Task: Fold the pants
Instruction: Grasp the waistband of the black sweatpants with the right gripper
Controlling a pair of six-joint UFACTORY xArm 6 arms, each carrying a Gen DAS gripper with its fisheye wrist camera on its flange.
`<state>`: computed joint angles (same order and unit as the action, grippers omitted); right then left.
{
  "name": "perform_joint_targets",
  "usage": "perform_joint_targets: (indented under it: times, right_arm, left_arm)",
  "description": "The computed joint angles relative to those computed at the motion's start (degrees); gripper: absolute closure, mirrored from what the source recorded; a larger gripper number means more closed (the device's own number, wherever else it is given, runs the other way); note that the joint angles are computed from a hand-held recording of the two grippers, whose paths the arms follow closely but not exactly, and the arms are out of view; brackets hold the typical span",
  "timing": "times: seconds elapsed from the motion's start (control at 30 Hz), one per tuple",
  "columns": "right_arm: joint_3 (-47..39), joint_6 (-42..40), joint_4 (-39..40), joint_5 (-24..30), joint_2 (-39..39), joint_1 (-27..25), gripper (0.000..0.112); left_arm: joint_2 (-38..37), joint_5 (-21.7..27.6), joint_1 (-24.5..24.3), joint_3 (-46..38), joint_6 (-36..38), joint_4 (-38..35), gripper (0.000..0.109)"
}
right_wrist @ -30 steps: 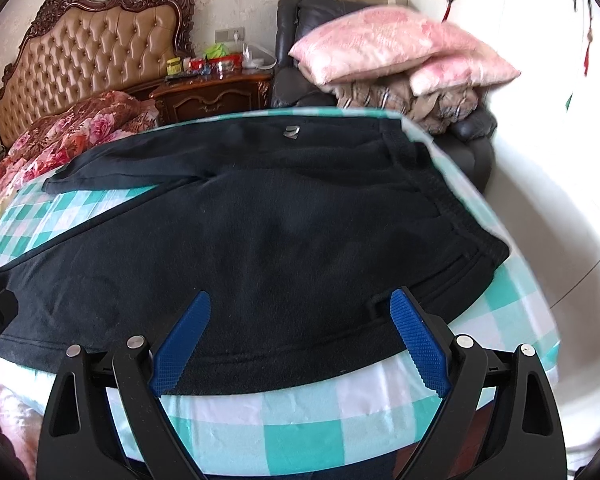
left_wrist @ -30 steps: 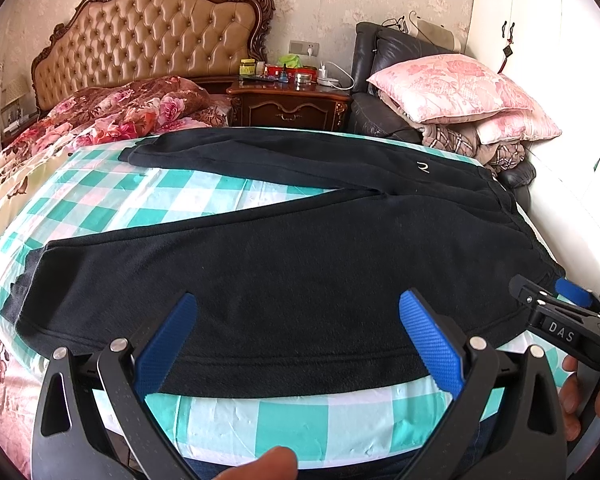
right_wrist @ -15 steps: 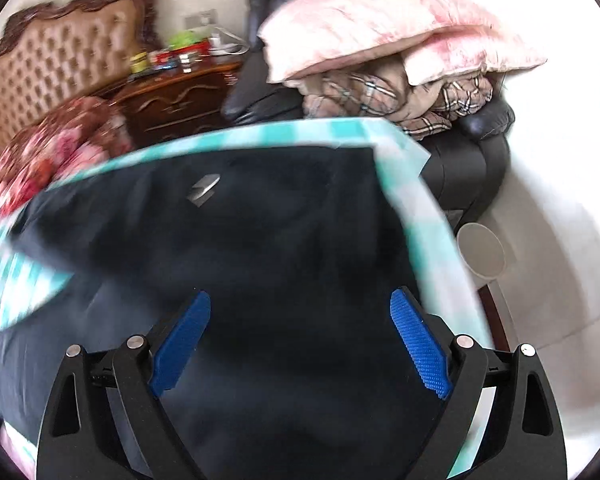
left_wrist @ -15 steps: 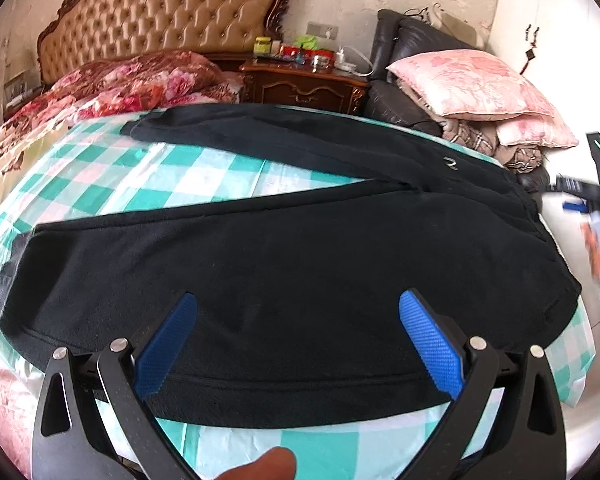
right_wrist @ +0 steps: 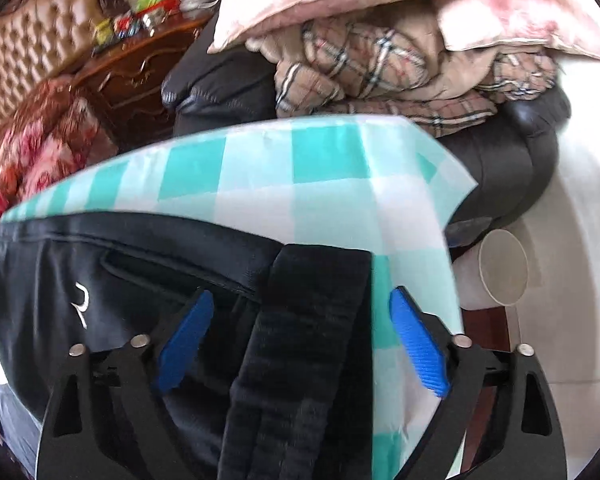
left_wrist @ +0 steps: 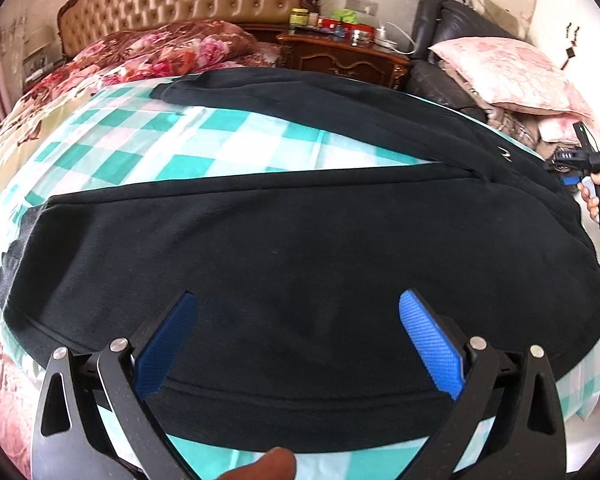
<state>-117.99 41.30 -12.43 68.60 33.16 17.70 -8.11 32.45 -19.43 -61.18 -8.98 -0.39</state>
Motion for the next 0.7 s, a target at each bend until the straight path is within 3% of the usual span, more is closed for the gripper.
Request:
perform_joint_targets:
  times: [0.07, 0.13, 0.17, 0.27, 0.5, 0.7]
  right_arm:
    - [-0.1, -0.5, -0.2, -1.3, 0.3, -0.1, 0.049]
    - [0.4, -1.6, -0.8, -3.1, 0.0, 0.1, 0.066]
    - [-0.7, -1.9, -2.6, -2.4, 0.4, 0.7, 0.08]
    - [-1.8, -3.7, -6.3, -1.6, -0.2, 2.3, 0.092]
    - [8.5, -0.6, -15.1, -10.1, -11.8, 7.9, 0.098]
    - [26.9, 9.3, -27.9, -19.1, -28.3, 20.6, 0.098]
  left_arm:
    - [0.4, 0.1, 0.6, -0.5, -0.5, 0.6, 0.007]
    - [0.9, 0.2, 1.1, -1.2, -1.0, 1.2, 0.007]
    - [1.1, 0.2, 1.2, -1.5, -1.3, 1.5, 0.007]
    - [1.8, 0.4, 1.2, -2.8, -1.3, 1.5, 0.007]
    - [3.5, 0.4, 1.4, -6.5, 1.1, -2.3, 0.007]
    - [6.2, 0.6, 3.3, -12.1, 7.2, -12.1, 0.007]
